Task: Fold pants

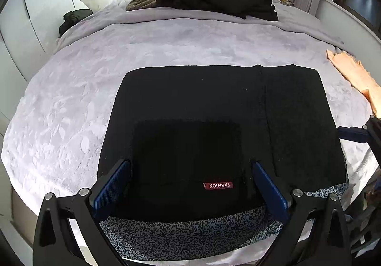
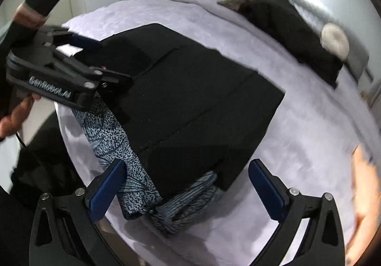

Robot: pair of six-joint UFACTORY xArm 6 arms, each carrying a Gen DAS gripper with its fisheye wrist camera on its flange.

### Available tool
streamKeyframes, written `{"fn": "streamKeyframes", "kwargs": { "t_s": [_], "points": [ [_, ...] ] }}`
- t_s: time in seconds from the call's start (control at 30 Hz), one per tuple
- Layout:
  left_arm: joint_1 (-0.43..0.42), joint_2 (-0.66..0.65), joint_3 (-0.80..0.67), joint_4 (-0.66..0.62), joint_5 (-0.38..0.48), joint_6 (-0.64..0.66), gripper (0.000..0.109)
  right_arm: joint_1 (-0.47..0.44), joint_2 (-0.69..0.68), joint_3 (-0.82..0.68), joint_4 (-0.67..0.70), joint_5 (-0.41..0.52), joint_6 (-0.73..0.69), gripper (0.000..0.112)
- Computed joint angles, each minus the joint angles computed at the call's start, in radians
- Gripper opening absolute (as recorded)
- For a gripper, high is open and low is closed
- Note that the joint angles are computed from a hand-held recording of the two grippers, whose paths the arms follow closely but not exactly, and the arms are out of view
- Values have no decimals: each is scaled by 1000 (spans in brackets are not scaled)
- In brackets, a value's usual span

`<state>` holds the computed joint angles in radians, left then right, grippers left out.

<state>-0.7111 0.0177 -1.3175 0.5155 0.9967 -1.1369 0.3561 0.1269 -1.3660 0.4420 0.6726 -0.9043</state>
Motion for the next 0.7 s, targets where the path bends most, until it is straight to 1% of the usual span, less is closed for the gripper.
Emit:
{"fn": "streamKeyframes", "kwargs": {
  "t_s": [0.07, 0.1, 0.17, 0.23, 0.3, 0.33, 0.37, 0.43, 0.53, 0.6, 0.67, 0.7],
  "points": [
    [1, -7, -2, -12, 5, 11, 101, -8, -12, -10, 11, 13, -11, 103],
    [2, -14, -2, -17, 6, 19, 101, -12, -27, -8, 38, 7, -34, 103],
    [12, -46, 8, -18, -20, 43, 101, -24, -45, -28, 135, 11, -104, 103],
    [42, -78, 16, -14, -63, 70, 101, -44, -33, -85, 244, 69, -162, 103],
    [89, -87, 14, -55, -109, 116, 101, -58, 6, -158, 289, 138, -158, 103],
    [120, -78, 3, -97, -133, 157, 101, -58, 25, -183, 289, 147, -145, 103],
    [146, -53, -27, -141, -129, 200, 101, -56, 48, -207, 283, 152, -124, 103],
    [179, 17, -113, -183, -66, 248, 101, -51, 84, -239, 256, 163, -80, 103],
    [197, 97, -208, -203, 3, 289, 101, -55, 110, -255, 241, 182, -30, 103],
    [200, 111, -226, -214, 4, 301, 101, -59, 96, -232, 254, 182, -34, 103],
    [205, 112, -225, -221, -3, 308, 101, -52, 89, -223, 241, 169, -25, 103],
    [211, 120, -234, -230, 6, 311, 101, -51, 89, -221, 236, 163, -22, 103]
  ]
}}
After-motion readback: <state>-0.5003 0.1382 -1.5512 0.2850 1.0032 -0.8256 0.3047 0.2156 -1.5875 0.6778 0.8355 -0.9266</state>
